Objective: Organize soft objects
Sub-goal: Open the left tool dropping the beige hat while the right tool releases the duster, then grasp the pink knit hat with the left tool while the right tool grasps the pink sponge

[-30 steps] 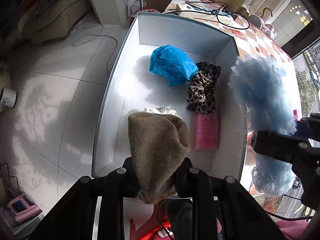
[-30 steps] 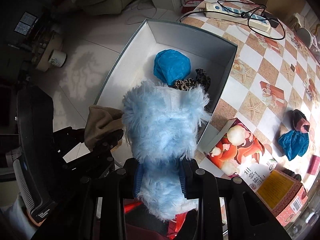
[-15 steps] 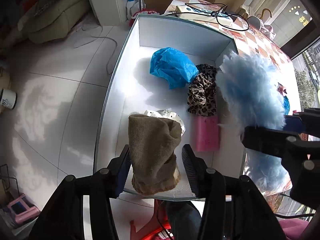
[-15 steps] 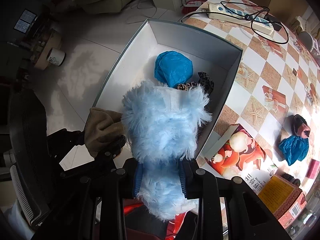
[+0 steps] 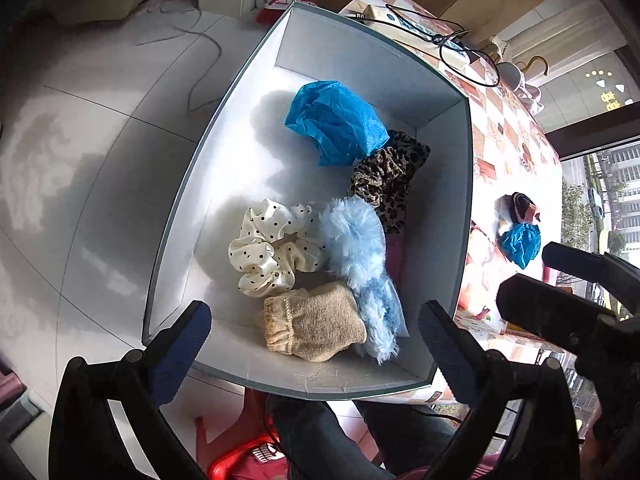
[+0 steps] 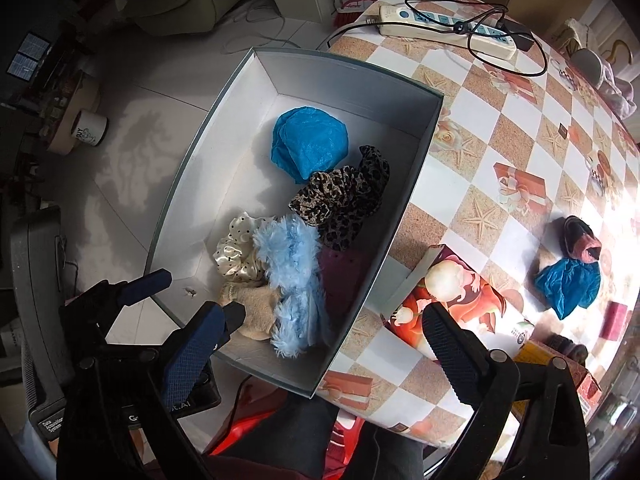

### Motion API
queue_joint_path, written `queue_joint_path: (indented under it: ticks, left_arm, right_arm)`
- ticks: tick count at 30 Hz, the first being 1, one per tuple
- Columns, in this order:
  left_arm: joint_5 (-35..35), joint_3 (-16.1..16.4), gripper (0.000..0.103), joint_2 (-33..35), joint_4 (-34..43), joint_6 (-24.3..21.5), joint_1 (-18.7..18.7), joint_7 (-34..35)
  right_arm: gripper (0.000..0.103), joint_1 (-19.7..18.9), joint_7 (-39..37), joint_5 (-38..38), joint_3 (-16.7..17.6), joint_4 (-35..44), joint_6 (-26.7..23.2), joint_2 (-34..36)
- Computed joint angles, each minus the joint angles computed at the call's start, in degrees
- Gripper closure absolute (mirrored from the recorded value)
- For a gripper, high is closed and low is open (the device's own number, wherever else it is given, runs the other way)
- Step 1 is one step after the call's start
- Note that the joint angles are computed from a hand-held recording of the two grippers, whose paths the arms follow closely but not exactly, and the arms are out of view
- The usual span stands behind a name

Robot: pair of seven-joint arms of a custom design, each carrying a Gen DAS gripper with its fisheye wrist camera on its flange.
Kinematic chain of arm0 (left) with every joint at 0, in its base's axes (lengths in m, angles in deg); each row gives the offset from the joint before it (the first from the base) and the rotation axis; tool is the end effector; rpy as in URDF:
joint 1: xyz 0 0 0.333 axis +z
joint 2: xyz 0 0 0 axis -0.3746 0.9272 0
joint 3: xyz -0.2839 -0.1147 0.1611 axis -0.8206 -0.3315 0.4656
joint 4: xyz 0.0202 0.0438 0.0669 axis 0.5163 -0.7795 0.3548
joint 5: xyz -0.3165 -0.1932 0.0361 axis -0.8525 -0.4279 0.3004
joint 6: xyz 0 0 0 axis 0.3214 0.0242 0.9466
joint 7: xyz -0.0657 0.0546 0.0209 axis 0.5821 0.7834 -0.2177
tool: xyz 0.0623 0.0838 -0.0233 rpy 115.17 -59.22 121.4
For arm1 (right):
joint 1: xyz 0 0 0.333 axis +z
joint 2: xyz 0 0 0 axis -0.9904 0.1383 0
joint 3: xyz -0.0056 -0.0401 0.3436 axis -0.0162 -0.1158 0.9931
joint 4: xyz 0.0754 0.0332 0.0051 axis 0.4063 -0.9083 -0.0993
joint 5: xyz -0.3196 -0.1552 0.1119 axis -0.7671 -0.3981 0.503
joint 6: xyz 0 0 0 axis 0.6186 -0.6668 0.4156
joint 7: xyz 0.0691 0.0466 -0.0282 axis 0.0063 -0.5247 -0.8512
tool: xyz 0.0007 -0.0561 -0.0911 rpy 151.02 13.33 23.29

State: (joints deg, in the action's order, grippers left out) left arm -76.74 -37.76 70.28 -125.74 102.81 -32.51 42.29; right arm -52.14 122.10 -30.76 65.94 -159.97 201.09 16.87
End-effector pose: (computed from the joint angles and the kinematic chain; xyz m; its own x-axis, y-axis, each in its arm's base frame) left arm 0.5261 -0.2438 0.4446 -0.2624 -0.9292 0.2602 -0.9648 0.2473 -0.0899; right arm 0.4858 0.3731 0.4973 -0.1383 -0.9722 -0.1890 -0.9868 0.1516 -0.0578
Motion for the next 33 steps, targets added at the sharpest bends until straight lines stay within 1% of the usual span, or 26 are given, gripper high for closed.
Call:
queue_joint_path:
  ticks: [3,7,12,17,21,23,26,29,31,33]
  left_arm:
    - [-1.5,-0.42,0.0,0.2,0.88,0.13,-0.06,1.47]
    - [0.64,-1.19,0.0,1.46,3.96,-0.69,-1.35,2.09]
    - [2.62,-2.77,0.0,4.05,9.2,-2.72,-3.51,3.78]
    - [5.87,-4.53,0.0,7.66,15.29,-5.29,-6.76,4.83]
    - [8.84,-5.61,0.0,11.14,20.73,-7.75,-9.77,5.12]
    - [10.83,-5.92,0.0,13.19,23.66,-8.89,-11.55,4.88]
    - [14.08,-6.23,0.0,17.07,29.2,-11.47,-14.57,4.47]
    - [17.08,-6.28,0.0,21.69,35.69,-14.14,-17.87,4.26]
    - [18.28,-6.39,0.0,25.99,41.93,-17.61,-20.24,4.52]
    - [18.69,-6.26,0.0,31.15,49.72,-22.54,-22.73,4.53]
  right_arm:
    - [0.0,-0.77,1.53,0.82,-0.44,-2.83,1.04,-2.78]
    - [0.001,-2.39,4.45,0.66,-0.79,-6.72,2.23,-6.92]
    - [0.001,-5.59,8.54,-0.01,-0.85,-13.51,3.64,-14.33]
    - [0.001,-10.57,13.88,-0.06,-0.55,-22.85,4.44,-25.22]
    - [0.001,-15.66,17.84,-0.12,-0.18,-30.36,3.19,-35.35]
    - [0.001,-18.56,19.64,-0.45,0.08,-33.78,1.33,-40.16]
    - [0.001,-22.41,21.28,0.04,-0.34,-39.13,-1.96,-46.44]
    - [0.001,-25.2,21.99,2.04,-1.09,-44.94,-3.8,-51.42]
    - [0.001,-26.35,22.24,4.28,-1.63,-49.07,-4.12,-54.6]
    - [0.001,-27.14,21.92,6.51,-2.18,-52.66,-3.89,-57.21]
